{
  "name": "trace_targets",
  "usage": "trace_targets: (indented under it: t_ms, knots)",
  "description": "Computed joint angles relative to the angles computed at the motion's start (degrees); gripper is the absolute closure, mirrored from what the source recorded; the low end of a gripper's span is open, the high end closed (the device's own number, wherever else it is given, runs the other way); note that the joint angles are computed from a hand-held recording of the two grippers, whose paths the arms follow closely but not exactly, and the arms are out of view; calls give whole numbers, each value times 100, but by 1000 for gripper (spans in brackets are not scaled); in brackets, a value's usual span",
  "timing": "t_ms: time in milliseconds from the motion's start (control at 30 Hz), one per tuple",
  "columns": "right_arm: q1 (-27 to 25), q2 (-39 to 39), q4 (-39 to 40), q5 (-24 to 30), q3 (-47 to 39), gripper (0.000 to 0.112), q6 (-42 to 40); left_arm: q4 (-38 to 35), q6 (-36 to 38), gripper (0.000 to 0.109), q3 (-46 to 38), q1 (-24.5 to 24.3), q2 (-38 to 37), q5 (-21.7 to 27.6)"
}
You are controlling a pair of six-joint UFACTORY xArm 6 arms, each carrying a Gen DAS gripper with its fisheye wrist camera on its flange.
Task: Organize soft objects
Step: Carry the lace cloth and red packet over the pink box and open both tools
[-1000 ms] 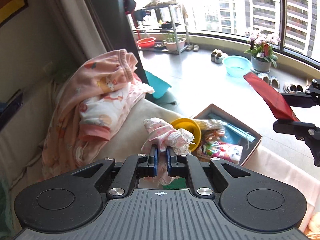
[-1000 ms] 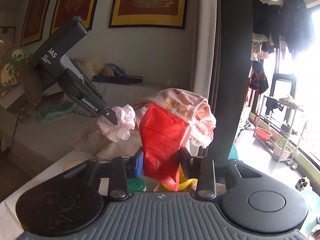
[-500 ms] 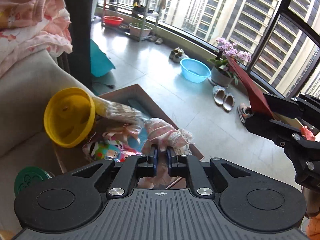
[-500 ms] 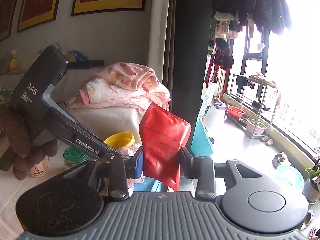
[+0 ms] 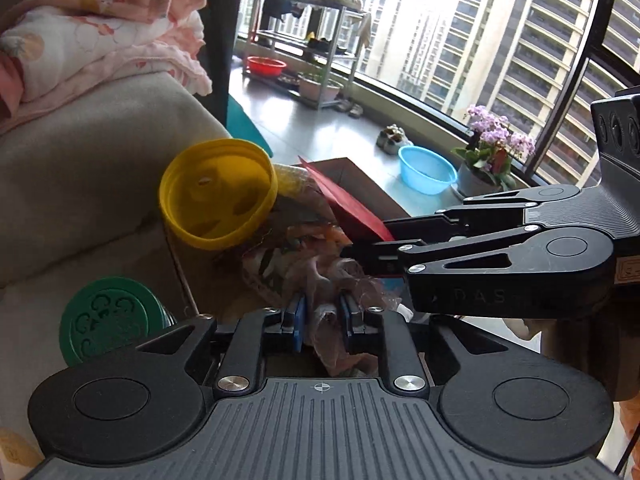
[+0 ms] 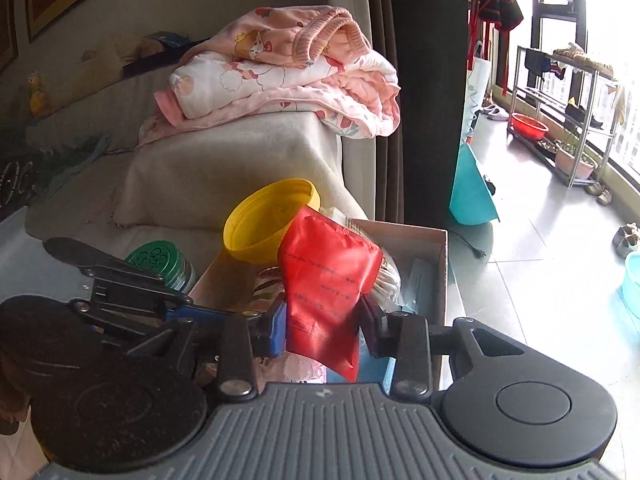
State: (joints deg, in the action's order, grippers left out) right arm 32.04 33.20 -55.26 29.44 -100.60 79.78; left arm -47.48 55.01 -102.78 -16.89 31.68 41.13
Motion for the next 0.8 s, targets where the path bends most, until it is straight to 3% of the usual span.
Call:
trace_targets:
  t_ms: [133, 233, 333, 467, 500, 533, 600, 700, 800]
  knots:
    - [6, 250, 674, 130, -231, 76, -550, -1501, 1061, 89, 849, 76, -570, -632]
    - [67, 98, 648, 120, -58, 68, -562, -2174, 1454, 89, 1143, 151, -783, -641]
    - [94, -342, -156, -181, 428, 56, 96, -2275, 1641, 89, 1343, 172, -905, -452]
    - [124, -773, -1304, -135, 734, 54, 1414, -2199, 1557, 89, 1562, 42, -920, -734]
    - [126, -732, -1229, -59, 662, 61, 1416, -2165, 1382, 89, 1543, -6, -871, -839]
    - [123, -646, -1072, 12, 549, 75, 1319, -2161, 1249, 89, 1477, -52, -782, -905]
    - [98, -364, -615, 120, 235, 85, 1078, -2021, 1119, 89, 1233, -159, -535, -1043]
    - [-28, 91, 256, 16, -157, 87, 896, -1688, 948, 88, 1074, -260, -360, -1195]
    - [-176, 241, 814, -576, -25, 89, 1009, -1843, 1096, 88, 1258, -134, -583, -955]
